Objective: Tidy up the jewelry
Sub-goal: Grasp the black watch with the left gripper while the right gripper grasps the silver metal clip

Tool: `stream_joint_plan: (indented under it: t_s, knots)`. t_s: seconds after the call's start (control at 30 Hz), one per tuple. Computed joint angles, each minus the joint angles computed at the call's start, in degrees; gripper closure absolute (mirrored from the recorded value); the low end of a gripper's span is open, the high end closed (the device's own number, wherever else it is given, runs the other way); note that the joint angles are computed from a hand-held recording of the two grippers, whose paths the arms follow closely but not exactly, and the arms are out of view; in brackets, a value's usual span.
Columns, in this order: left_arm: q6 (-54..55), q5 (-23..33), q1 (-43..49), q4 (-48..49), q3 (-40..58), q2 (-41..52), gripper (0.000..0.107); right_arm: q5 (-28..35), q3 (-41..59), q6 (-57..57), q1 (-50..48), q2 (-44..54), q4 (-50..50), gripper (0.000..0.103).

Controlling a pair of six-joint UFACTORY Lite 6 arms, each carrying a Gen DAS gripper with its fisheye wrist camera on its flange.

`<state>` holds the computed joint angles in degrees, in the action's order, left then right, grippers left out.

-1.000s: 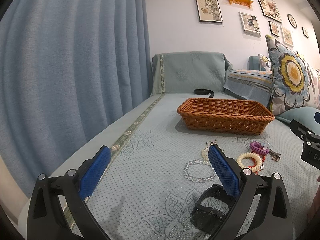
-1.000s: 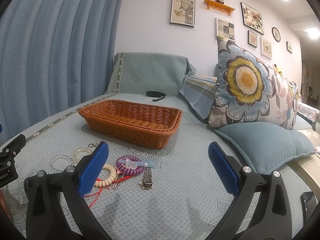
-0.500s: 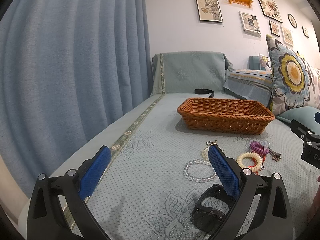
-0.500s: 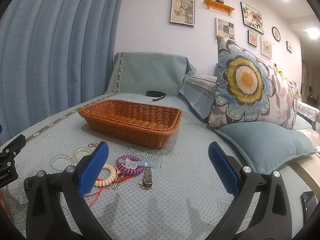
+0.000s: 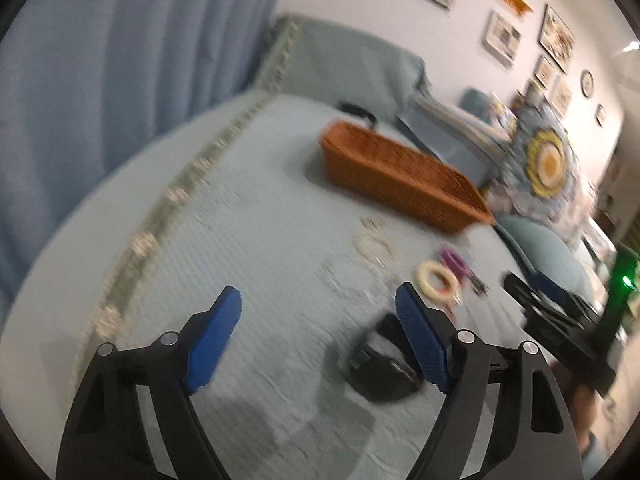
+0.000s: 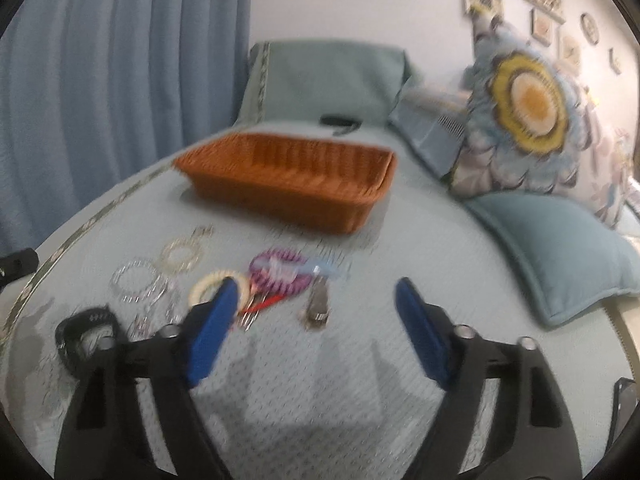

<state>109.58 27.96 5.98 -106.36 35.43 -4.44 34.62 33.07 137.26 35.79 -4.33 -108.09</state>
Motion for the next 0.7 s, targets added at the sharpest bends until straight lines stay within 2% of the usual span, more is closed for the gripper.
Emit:
stream_joint_plan:
  t_s: [0.1, 0.17, 0.23, 0.3, 0.4, 0.5, 0.6, 0.7]
  knots:
    - [-11.3, -0.8, -2.9, 10.3, 1.1, 0.5, 0.032, -6.6, -0.4, 1.6, -3.5, -0.1, -2.3, 0.045]
    - [-10.8, -1.3, -6.1, 8.1, -1.5, -1.6, 0.032, -10.2, 0.8, -2.2, -5.6, 0.9, 0.3, 0.051]
    - [-6.8, -6.6, -10.6, 1.6, -3.3, -3.0, 0.032, -13.1, 1.8, -2.7, -7.3, 2.4, 0.4, 0.059]
    - [-0.5, -10.8, -13.8, -6.1, -4.4, -3.1, 0.033, -15.0, 2.8, -4.5, -8.5, 3.4, 2.8, 0.06]
    - [-5.2, -14.1, -15.4, -2.0, -2.8, -1.3, 0.039, -15.7, 6.1, -10.8, -9.8, 6.7, 8.7, 0.06]
    - [-8.7, -14.2, -14.3, 1.9, -2.2, 0.1, 0.038, -16.5, 10.3, -16.6, -11.0, 10.7, 13.6, 0.06]
    - [-10.1, -11.5, -12.0, 4.5, -1.1, 2.1, 0.039, -17.2, 13.5, -22.8, -11.8, 13.8, 19.3, 0.061]
    - [-13.7, -9.0, -10.0, 9.5, -0.1, 2.8, 0.041, -18.8, 13.7, -21.2, -13.4, 13.8, 17.1, 0.067]
